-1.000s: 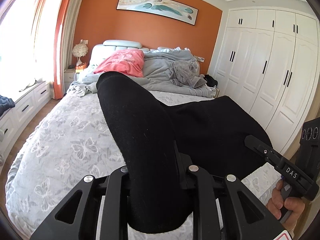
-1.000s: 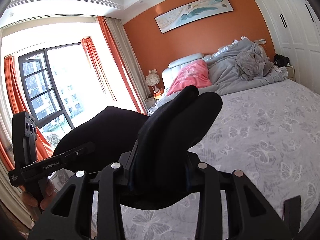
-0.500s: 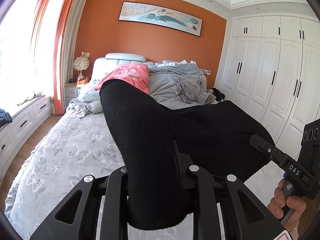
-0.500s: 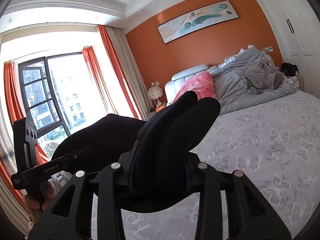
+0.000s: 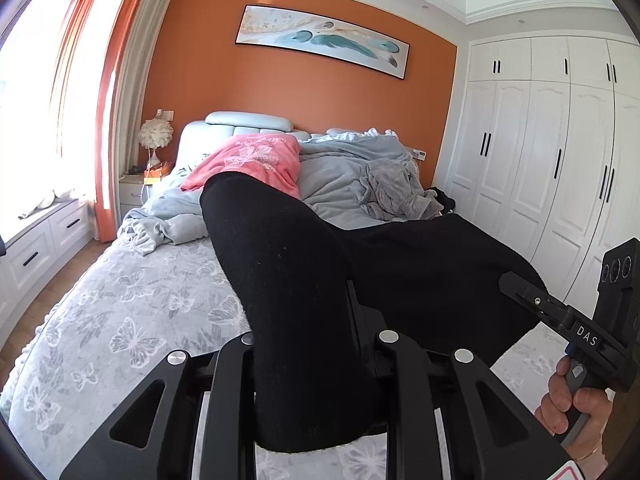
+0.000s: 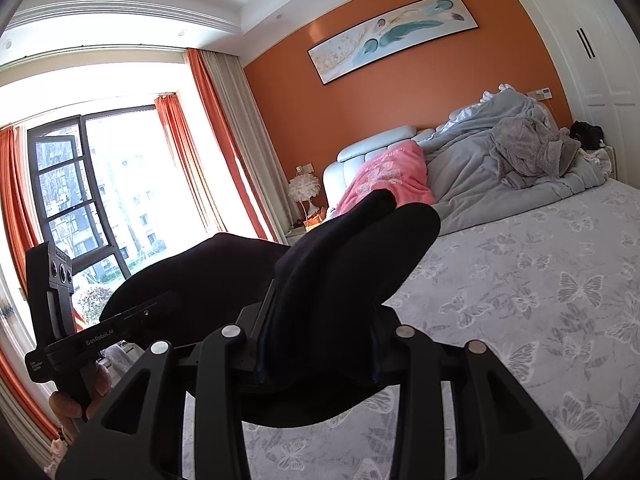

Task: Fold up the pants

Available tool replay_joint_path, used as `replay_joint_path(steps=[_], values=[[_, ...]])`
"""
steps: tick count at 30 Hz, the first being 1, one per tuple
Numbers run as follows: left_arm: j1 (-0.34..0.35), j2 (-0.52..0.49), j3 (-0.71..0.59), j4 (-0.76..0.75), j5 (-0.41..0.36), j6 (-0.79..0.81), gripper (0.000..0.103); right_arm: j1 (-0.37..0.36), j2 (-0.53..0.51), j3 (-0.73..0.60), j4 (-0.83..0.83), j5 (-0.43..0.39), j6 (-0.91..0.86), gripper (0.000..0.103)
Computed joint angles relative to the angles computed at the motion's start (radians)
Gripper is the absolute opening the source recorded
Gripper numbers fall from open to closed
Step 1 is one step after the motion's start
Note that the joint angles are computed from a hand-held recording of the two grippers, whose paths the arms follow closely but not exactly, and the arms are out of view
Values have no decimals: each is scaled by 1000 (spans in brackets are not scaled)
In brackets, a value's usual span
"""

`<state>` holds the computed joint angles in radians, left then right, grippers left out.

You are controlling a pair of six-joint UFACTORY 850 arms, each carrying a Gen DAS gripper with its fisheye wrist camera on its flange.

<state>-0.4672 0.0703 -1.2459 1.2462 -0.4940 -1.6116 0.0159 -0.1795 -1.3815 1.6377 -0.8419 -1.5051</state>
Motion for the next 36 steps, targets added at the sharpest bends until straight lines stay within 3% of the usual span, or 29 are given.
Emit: replay_joint_path(steps=[7,10,11,13,14,16,18,21,22,24,27,28,29,31,32,34,36], values=[[55,-53,3,-44,58,19,21,21,-67,-22,-8,42,0,36],[84,-97,35,-122,82,41,32,34,-138,-34,-99,95,66,48],[99,-121,53,-201,99,82,36,37,-173,-37,-152,116,109,58],[121,-178,93,-382,90,186,50,49,-241,-33,-351,237,254,59],[126,-205,111,-458,63,239,50,55,-254,-8,-439,333,306,59],[137,-216,163,-565,27,312,45,37,-242,42,-490,401,337,59],[151,-162,233,-541,90,267,47,1,-212,60,-377,317,238,59],[132,-136,213,-361,21,111,55,16,-194,21,-343,267,202,65],[124,-134,202,-325,22,79,59,30,-211,-16,-353,237,214,75],[126,-153,162,-327,23,89,62,69,-267,-104,-452,208,319,81],[119,-188,104,-390,28,148,63,138,-356,-199,-720,293,556,81],[118,-195,96,-417,35,171,63,151,-389,-223,-799,307,624,79],[116,-199,92,-433,42,189,63,161,-419,-246,-874,296,698,52],[115,-212,81,-430,43,193,63,168,-453,-260,-900,279,734,34],[112,-214,81,-427,39,193,63,173,-437,-245,-891,294,705,18],[118,-218,76,-462,41,229,63,166,-394,-234,-784,252,608,14],[129,-219,83,-472,64,236,63,159,-314,-180,-627,284,421,14]])
